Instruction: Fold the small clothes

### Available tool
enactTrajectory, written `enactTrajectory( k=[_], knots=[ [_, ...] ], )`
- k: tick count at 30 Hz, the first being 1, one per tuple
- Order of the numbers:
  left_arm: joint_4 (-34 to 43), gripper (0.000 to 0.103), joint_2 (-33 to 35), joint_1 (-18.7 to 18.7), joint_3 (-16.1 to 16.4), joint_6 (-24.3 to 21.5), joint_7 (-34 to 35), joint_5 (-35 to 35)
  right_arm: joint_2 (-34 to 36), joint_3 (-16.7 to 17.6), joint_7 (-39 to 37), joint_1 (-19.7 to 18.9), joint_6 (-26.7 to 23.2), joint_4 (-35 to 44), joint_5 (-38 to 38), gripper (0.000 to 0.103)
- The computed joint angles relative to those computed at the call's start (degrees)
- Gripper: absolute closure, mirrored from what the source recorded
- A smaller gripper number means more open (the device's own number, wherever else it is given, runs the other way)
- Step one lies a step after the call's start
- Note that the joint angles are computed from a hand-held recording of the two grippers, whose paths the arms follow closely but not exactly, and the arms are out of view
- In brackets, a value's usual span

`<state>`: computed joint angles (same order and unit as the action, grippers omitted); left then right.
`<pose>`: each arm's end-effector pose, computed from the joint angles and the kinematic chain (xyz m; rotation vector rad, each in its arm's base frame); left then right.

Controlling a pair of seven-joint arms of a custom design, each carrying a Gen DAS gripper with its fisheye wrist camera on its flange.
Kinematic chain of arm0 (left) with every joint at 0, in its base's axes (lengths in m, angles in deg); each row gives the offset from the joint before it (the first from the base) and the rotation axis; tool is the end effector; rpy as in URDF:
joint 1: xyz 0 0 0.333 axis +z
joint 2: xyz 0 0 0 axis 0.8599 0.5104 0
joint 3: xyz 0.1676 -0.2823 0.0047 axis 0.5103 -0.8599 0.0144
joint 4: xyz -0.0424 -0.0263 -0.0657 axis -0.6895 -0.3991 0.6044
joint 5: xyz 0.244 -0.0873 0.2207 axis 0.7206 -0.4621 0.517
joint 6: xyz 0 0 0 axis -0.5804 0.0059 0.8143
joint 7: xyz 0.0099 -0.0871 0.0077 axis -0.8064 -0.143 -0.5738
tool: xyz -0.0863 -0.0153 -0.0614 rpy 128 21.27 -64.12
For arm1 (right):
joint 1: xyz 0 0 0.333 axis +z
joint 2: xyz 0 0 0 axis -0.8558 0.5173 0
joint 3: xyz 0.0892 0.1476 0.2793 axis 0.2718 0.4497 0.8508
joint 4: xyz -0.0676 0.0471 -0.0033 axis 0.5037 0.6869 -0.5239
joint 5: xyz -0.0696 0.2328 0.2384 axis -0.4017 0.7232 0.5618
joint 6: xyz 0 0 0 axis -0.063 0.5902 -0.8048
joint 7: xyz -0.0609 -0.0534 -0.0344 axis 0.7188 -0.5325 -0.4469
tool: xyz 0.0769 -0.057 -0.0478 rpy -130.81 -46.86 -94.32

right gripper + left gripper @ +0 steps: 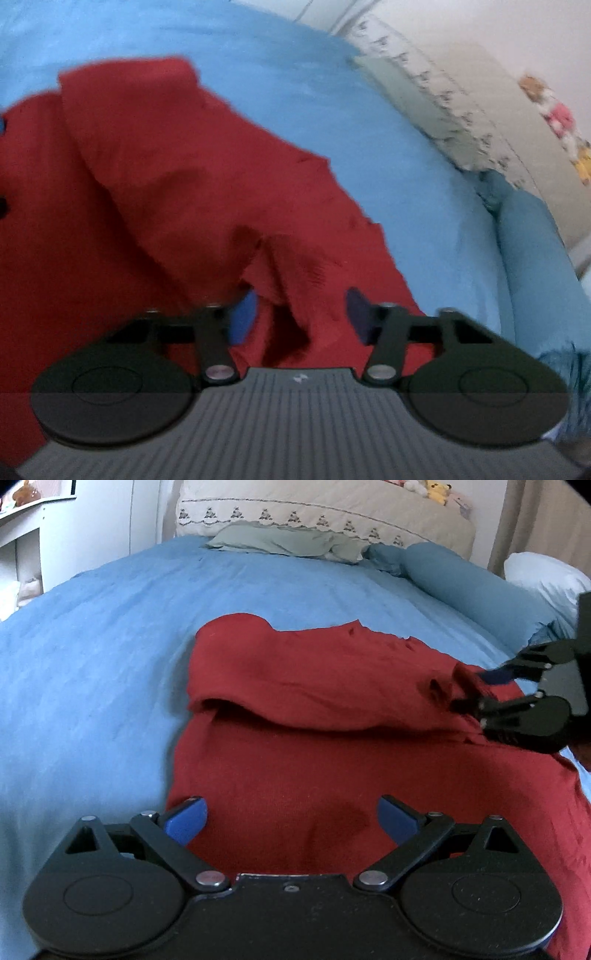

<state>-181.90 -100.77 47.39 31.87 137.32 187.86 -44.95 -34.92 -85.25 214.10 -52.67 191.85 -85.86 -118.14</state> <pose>0.4234 -0.0588 0.4592 -1.5958 2.0399 -1.0077 0.4638 0.1202 0.4559 -2.3639 1.1297 -1.1690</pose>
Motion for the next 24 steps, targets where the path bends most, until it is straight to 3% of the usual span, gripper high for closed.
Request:
enactTrajectory(
  k=[1, 3, 7, 10, 13, 15, 16, 20, 21, 24],
  knots=[
    [0.32, 0.003, 0.19, -0.17, 0.21, -0.19, 0.71, -0.64, 0.51, 0.09, -1.23, 0.16, -0.41, 0.27, 1.64, 0.073],
    [0.04, 0.003, -0.39, 0.06, 0.95, -1.44, 2.42, -2.15, 0.36, -0.31, 2.22, -0.20, -0.05, 0.38, 2.92, 0.077],
    [-0.06, 0.003, -0.84, 0.49, 0.88, -2.10, 6.70, -7.12, -2.85, -1.82, 26.10, -3.02, 2.54, -0.72, -3.65, 0.079],
    [-0.04, 0.002, -0.54, 0.70, -0.66, -0.16, 9.39, -9.19, -4.07, -3.45, 39.51, -5.87, 6.22, -2.67, -5.85, 0.079],
    [-0.27, 0.002, -0.19, 0.50, -1.90, 2.14, 9.92, -8.69, -3.30, -4.49, 36.03, -7.19, 8.51, -5.20, 1.08, 0.078],
    [-0.08, 0.000, 0.06, 0.17, -1.73, 2.25, 11.20, -9.66, -2.57, -4.33, 34.86, -8.36, 10.43, -6.04, 3.26, 0.074],
    [0.13, 0.000, 0.24, 0.08, -1.57, 2.12, 12.39, -10.82, -2.23, -3.65, 38.30, -9.22, 10.55, -5.40, 0.40, 0.070],
    [1.08, 0.000, 0.98, 0.47, -2.38, 2.96, 18.90, -17.11, -1.36, -3.18, 41.70, -9.50, 11.14, -3.84, -1.67, 0.035],
    [1.33, 0.000, 1.16, 0.70, -2.89, 3.39, 20.83, -18.86, -1.58, -3.01, 46.29, -9.68, 11.26, -3.70, -5.74, 0.035],
    [1.68, 0.000, 1.27, 1.84, -4.12, 3.44, 23.79, -21.77, -0.89, -4.16, 47.53, -9.59, 12.48, -3.70, -3.90, 0.036]
  ],
)
